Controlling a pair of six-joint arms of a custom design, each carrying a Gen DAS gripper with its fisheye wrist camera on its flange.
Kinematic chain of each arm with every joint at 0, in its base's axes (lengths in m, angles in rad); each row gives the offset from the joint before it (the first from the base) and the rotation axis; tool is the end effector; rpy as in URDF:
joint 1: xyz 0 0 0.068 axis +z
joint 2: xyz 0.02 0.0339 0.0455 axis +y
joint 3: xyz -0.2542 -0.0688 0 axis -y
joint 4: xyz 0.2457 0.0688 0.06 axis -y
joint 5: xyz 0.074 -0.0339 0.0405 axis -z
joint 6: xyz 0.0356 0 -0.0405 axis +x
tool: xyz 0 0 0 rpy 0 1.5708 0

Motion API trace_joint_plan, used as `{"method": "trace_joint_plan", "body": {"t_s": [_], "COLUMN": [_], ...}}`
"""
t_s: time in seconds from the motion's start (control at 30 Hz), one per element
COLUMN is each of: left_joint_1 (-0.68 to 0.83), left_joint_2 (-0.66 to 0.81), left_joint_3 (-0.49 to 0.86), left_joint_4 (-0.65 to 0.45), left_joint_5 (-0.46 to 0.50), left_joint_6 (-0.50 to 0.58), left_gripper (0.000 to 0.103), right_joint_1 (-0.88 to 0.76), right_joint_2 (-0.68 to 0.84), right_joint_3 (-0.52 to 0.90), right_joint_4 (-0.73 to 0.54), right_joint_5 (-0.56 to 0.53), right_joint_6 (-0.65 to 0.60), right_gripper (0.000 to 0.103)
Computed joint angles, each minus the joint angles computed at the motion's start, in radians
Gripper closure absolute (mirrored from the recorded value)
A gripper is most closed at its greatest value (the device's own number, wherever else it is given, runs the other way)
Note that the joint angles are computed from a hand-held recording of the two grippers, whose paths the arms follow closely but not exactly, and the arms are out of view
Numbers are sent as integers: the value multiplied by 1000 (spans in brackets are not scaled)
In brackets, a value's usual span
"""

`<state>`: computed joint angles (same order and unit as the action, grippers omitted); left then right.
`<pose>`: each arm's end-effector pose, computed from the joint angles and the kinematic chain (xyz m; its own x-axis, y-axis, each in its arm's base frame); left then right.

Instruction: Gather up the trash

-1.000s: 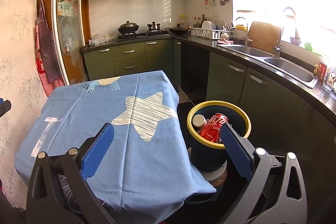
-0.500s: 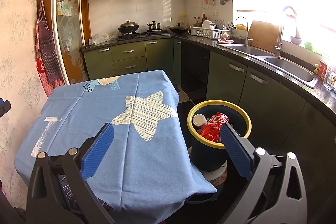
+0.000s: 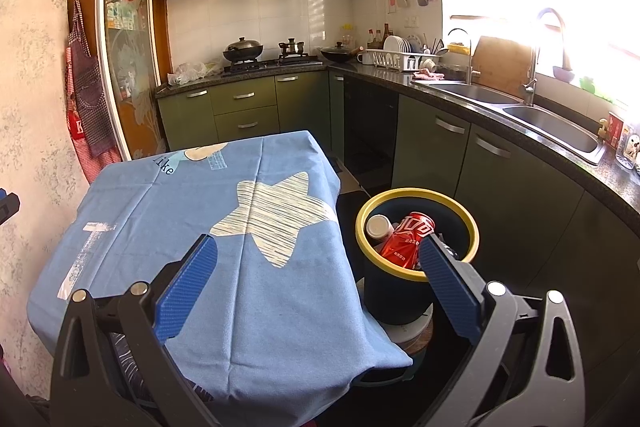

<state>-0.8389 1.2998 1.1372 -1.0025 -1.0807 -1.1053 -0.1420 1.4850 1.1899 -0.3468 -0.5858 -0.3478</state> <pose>0.1837 -0.1575 0.2945 -0.3806 -0.2058 -0.9016 -0.4960 0.8683 0.0112 0.3332 -0.0278 0.2906 -0.4480 -0.2228 -0.8658 -0.5033 0.8633 0.0382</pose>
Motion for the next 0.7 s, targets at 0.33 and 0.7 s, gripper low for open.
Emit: {"method": "trace_joint_plan", "body": {"t_s": [0.33, 0.7], "left_joint_1": [1, 1], "left_joint_2": [3, 6], "left_joint_3": [0, 4], "left_joint_4": [7, 15], "left_joint_5": [4, 8], "left_joint_6": [7, 15], "left_gripper": [5, 5], "right_joint_1": [1, 0], "right_joint_2": [3, 3], "right_joint_3": [0, -6], "right_joint_4": [6, 9], "right_joint_5": [1, 2], "right_joint_6": [4, 3], "right_gripper": [7, 7]}}
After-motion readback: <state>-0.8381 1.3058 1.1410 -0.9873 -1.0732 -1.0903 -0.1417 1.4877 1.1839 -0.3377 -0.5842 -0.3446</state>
